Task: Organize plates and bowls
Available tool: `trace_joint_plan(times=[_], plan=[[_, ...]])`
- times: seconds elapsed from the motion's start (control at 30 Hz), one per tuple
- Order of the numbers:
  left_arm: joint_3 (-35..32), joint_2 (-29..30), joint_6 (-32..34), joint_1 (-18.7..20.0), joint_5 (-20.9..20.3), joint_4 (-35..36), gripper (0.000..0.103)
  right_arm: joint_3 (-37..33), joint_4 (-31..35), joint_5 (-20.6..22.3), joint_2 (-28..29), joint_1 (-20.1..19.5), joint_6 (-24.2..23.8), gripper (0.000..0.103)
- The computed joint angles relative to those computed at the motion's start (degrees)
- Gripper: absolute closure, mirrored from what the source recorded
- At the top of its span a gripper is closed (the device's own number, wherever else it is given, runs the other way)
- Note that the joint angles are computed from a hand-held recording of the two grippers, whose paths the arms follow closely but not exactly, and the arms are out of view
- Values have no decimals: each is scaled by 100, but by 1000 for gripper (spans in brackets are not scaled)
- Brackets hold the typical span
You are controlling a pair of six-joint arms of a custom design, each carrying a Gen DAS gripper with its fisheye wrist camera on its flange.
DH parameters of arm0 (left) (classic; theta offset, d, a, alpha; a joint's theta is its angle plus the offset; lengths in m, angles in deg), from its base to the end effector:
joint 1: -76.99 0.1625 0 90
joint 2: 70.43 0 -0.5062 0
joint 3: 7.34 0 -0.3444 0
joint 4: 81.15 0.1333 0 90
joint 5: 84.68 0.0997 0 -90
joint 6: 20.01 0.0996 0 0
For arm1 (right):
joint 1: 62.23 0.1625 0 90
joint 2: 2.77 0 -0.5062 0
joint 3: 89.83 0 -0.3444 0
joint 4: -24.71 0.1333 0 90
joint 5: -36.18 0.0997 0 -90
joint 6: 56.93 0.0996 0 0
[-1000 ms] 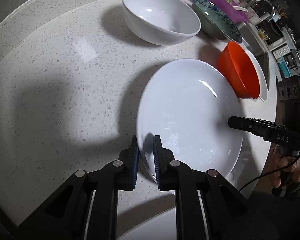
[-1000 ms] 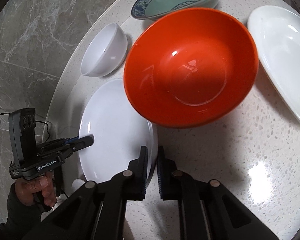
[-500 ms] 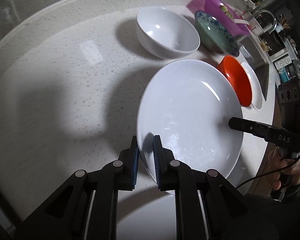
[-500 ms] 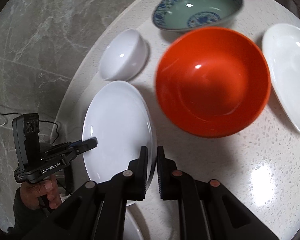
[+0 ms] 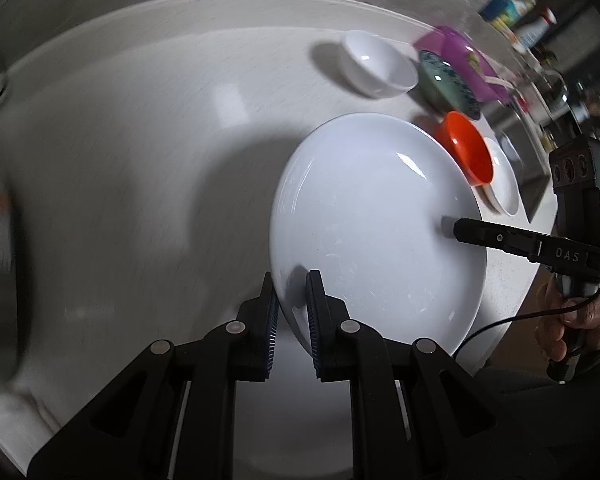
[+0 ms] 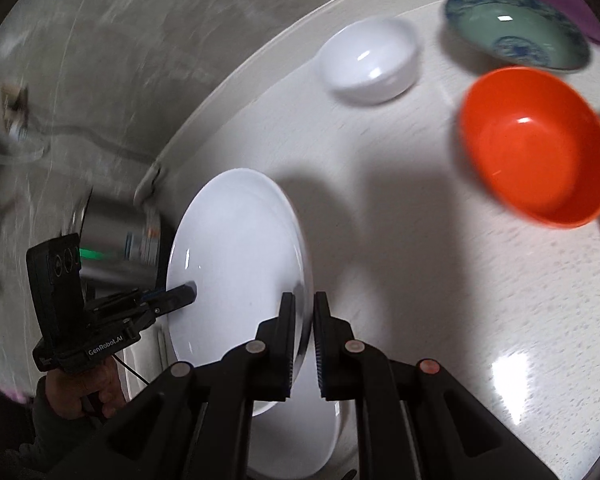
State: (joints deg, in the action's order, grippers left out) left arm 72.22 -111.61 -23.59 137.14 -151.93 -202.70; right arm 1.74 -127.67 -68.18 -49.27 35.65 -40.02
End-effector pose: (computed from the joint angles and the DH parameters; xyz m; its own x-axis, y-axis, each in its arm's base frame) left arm -0.2188 -0.7265 0.1789 -0.8063 0.4441 -0.3906 0.4447 0.8906 0.0947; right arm 0.2057 -0.6939 0.2234 -0.9659 0.2179 0.1400 0.1568 0.9222 -0.3535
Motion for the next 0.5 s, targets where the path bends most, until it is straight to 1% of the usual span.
trace_joint_plan(times=[0.17, 0.23, 0.37, 0.5], plan=[[1043, -565, -627, 18, 45, -475, 91, -133, 544, 87, 181, 87, -264, 92], [1430, -750, -860, 19, 68, -623, 91, -112, 638, 140, 222, 85, -393, 92], [1857, -918, -1139, 13, 157, -847, 91, -98, 898, 93, 310, 114, -535, 92], [2105, -1023, -1173, -41, 379, -975, 90, -93, 985, 38, 400, 131, -624, 92]])
